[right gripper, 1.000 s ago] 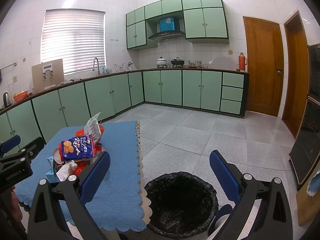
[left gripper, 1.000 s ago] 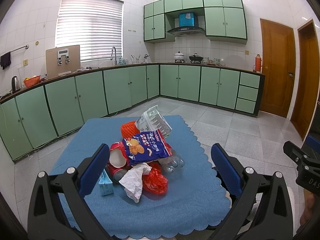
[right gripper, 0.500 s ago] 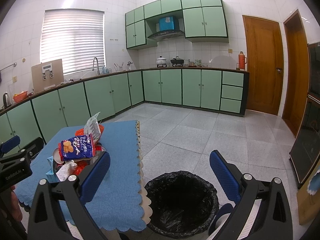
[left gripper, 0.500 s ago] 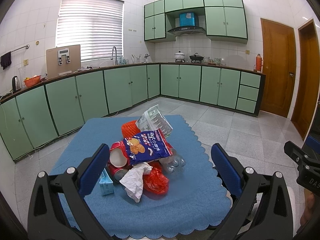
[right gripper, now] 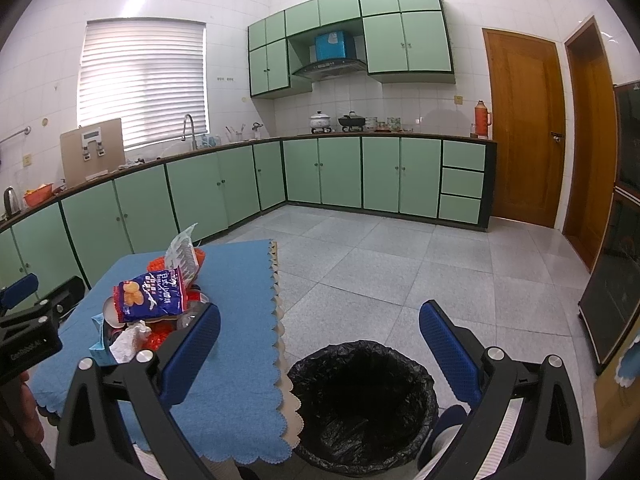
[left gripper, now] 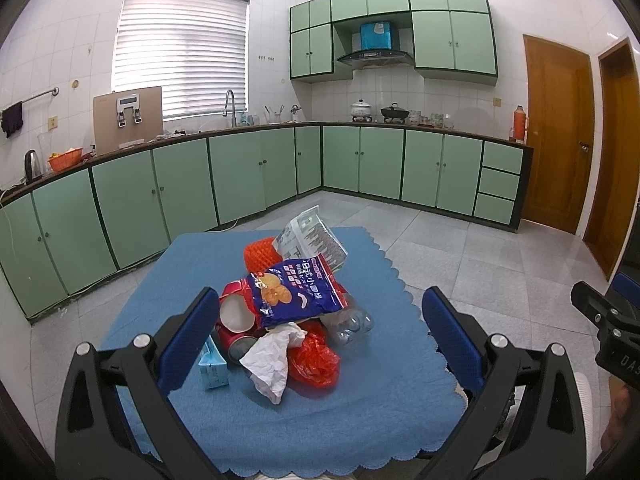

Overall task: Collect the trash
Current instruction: 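Move both tools down toward the trash pile on the blue tablecloth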

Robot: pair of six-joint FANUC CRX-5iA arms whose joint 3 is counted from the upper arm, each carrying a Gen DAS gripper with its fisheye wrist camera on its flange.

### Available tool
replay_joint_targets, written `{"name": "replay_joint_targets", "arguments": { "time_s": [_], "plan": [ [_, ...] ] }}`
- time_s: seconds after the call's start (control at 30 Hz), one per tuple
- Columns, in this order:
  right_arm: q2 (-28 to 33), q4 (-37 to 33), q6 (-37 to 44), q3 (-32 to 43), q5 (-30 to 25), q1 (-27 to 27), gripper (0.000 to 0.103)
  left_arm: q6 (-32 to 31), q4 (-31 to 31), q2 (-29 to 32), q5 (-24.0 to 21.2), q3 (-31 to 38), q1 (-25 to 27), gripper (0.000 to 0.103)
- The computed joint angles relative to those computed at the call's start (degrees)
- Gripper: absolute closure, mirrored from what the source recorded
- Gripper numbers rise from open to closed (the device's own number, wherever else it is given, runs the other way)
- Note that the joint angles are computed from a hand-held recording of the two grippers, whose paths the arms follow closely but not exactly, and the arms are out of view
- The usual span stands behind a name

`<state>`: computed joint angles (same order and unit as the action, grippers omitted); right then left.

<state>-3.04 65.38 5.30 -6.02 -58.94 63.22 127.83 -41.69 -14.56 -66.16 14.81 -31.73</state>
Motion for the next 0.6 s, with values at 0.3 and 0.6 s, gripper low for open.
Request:
{"name": "replay_joint_targets", "arguments": {
  "time_s": [0.3, 0.6],
  "plan": [
    [0.6, -1.3, 1.1, 0.6, 3.1, -1.7, 0.006, 0.5, 0.2, -1.1, 1.2, -2.6, 3.8, 0.005],
    [5.3, -6.5, 7.0, 5.3, 11.7, -4.9, 0.014, -1.0, 2.9, -1.9, 2.8, -6.6, 12.2, 0.005]
  ]
}}
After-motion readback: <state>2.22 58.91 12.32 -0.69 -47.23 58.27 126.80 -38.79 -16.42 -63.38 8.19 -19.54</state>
